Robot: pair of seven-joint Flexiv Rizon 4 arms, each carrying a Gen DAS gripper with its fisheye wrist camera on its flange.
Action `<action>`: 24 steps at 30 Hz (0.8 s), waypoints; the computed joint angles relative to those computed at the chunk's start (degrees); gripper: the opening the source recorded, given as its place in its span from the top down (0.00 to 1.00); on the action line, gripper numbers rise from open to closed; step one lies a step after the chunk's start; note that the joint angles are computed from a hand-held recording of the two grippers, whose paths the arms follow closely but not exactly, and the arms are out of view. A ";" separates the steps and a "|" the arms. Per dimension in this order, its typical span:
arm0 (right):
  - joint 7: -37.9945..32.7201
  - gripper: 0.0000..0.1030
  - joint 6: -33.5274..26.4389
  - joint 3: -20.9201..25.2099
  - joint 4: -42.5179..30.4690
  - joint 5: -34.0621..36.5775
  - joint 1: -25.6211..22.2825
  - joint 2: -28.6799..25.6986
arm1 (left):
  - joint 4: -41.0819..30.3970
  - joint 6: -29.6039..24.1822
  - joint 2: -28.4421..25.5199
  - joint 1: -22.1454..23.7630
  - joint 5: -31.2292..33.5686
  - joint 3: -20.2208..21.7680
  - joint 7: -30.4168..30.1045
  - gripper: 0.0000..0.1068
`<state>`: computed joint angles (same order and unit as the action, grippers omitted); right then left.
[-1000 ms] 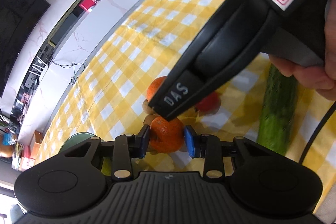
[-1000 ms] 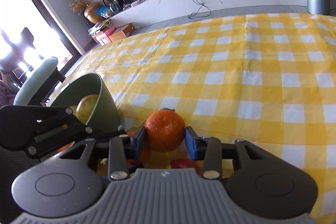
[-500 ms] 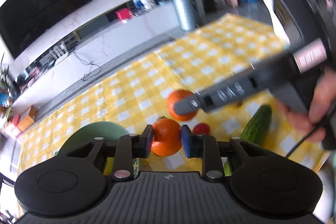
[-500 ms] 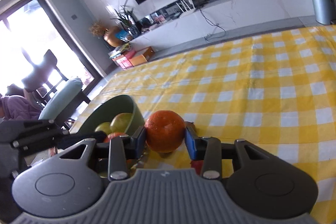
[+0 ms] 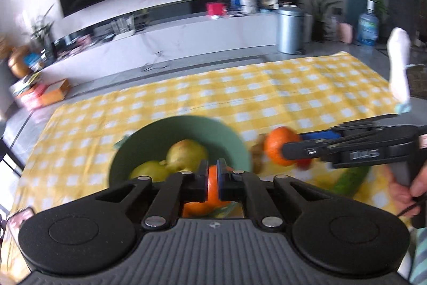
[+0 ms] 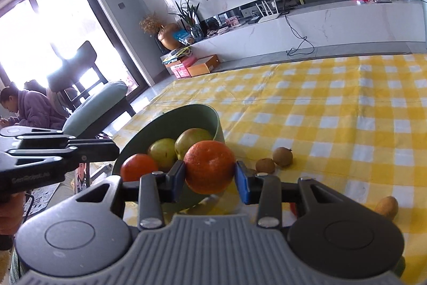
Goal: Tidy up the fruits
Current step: 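Carry both oranges over the green bowl and open both tools to drop them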
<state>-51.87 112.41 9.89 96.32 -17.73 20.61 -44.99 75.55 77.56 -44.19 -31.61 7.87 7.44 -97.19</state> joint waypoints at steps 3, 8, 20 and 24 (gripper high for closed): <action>-0.35 0.64 0.30 0.16 -0.45 -0.31 0.41 -0.25 | 2.46 0.65 1.11 0.94 -0.87 0.19 -1.99 0.94; -1.06 0.64 -0.10 -0.65 -0.14 -0.07 1.46 0.31 | 6.32 2.94 2.68 1.77 -1.28 0.08 -2.97 0.93; -7.58 0.64 -8.32 -1.08 -3.02 -2.96 3.13 2.47 | 8.16 5.62 1.41 3.50 -5.02 -1.82 -3.71 0.86; -10.55 0.63 -16.85 1.16 -7.90 -5.27 2.54 1.38 | 7.52 5.52 0.65 2.88 -6.32 -1.33 -3.63 0.83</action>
